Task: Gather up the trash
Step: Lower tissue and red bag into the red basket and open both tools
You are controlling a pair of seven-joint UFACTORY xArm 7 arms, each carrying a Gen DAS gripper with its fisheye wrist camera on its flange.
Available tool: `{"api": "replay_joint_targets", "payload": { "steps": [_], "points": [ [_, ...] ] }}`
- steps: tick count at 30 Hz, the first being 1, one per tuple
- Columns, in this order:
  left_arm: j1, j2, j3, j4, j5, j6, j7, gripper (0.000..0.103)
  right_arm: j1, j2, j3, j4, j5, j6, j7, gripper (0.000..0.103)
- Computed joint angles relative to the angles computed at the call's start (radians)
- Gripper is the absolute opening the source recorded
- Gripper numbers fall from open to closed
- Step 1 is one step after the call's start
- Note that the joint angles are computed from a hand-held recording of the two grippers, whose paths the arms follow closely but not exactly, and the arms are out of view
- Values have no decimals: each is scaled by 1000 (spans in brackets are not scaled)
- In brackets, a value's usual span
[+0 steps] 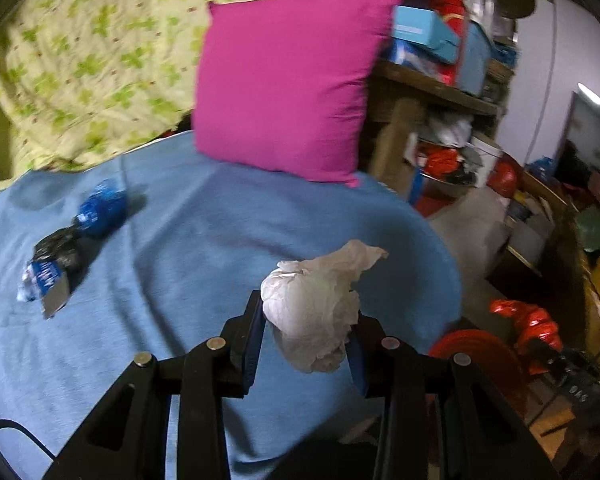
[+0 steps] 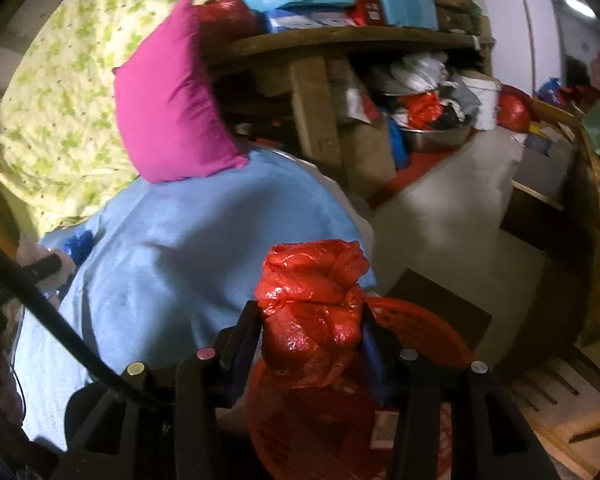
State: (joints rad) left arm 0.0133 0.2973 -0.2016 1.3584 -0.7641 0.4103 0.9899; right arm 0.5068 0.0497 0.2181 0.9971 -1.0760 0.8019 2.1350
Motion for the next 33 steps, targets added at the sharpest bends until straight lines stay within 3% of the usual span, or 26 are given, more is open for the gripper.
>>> {"api": "replay_joint_targets", "payload": {
  "steps": [15,33],
  "points": [
    [-96,-62,-6,-74,-5,59,40,38,-38,-43,11,-113,52,-30,34,50],
    [-127,-55,-6,-92,31,57,27,38,-39,-9,-11,-124,87,-68,30,55]
  ]
}}
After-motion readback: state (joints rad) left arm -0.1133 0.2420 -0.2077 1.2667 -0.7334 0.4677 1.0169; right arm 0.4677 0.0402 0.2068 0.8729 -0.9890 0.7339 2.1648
